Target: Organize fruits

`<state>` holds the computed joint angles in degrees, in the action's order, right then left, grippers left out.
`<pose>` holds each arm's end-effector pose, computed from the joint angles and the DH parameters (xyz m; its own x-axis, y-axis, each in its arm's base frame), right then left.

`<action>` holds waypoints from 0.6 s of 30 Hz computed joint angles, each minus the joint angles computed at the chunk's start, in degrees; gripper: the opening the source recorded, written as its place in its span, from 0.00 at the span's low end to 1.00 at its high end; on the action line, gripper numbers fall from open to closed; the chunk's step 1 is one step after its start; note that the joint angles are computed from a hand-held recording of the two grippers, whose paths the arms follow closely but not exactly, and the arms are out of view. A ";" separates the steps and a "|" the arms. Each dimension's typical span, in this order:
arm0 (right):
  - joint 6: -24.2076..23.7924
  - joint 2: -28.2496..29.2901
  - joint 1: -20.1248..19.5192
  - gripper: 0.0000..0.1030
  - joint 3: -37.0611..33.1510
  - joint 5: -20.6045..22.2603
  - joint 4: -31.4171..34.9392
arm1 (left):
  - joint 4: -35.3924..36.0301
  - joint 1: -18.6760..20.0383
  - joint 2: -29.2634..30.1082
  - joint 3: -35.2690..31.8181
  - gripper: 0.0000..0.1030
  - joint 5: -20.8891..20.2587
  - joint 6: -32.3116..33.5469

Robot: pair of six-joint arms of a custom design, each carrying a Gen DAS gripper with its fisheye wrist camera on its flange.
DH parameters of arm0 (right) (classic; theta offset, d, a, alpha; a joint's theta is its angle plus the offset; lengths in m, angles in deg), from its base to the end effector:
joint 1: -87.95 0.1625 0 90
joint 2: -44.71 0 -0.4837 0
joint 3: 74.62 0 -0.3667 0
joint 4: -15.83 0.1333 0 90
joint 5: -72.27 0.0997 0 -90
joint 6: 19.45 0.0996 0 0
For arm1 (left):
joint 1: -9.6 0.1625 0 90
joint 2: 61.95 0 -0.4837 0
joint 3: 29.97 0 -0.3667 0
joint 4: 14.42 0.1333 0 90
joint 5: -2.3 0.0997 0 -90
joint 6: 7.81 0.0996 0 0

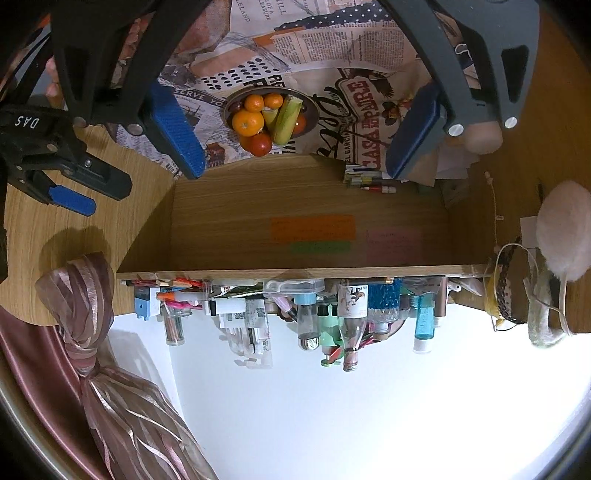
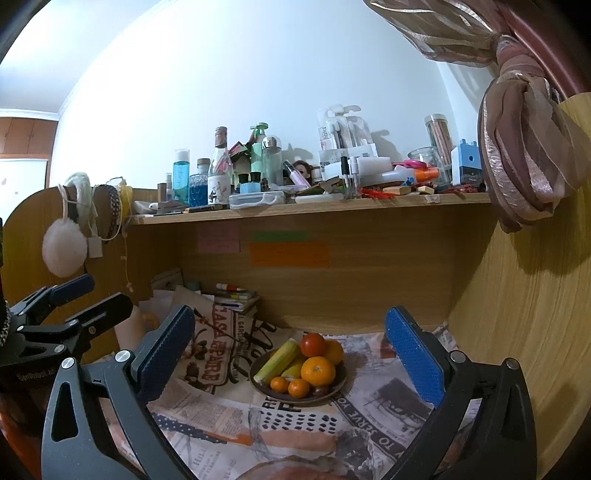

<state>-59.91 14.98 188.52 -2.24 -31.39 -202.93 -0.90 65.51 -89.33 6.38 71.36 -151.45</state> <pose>0.2534 -0.7595 0.2468 -0.7516 -0.0027 0.6596 -0.6574 0.0854 -0.7487 -0.3307 -0.7899 0.2001 -0.6448 0.3891 -0.6579 0.7409 0.1069 -0.6630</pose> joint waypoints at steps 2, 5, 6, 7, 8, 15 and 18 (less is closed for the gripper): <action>-0.04 0.10 0.06 1.00 -0.11 -0.17 -0.08 | 0.27 0.02 0.11 -0.26 0.97 0.05 -0.04; 0.09 0.07 0.06 1.00 -0.10 -0.14 0.00 | 0.72 0.08 0.46 -0.94 0.97 0.11 0.00; 0.21 0.06 0.06 1.00 -0.11 -0.14 0.02 | 0.81 0.10 0.55 -1.10 0.97 0.13 0.03; 0.29 0.08 0.02 1.00 -0.13 -0.08 -0.02 | 0.87 0.09 0.63 -1.22 0.97 0.06 0.06; 0.35 0.07 0.00 1.00 -0.12 -0.04 -0.08 | 0.70 0.04 0.52 -0.99 0.97 -0.04 0.05; 0.69 0.03 -0.21 1.00 -0.41 -0.06 0.15 | 1.28 0.11 1.00 -1.96 0.98 -0.09 0.25; 0.60 0.05 -0.21 1.00 -0.42 -0.10 0.02 | 1.28 0.18 1.16 -2.28 0.98 0.03 0.41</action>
<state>-59.31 15.03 188.31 -2.66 -31.49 -202.91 0.38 65.69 -88.17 4.10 71.39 -151.04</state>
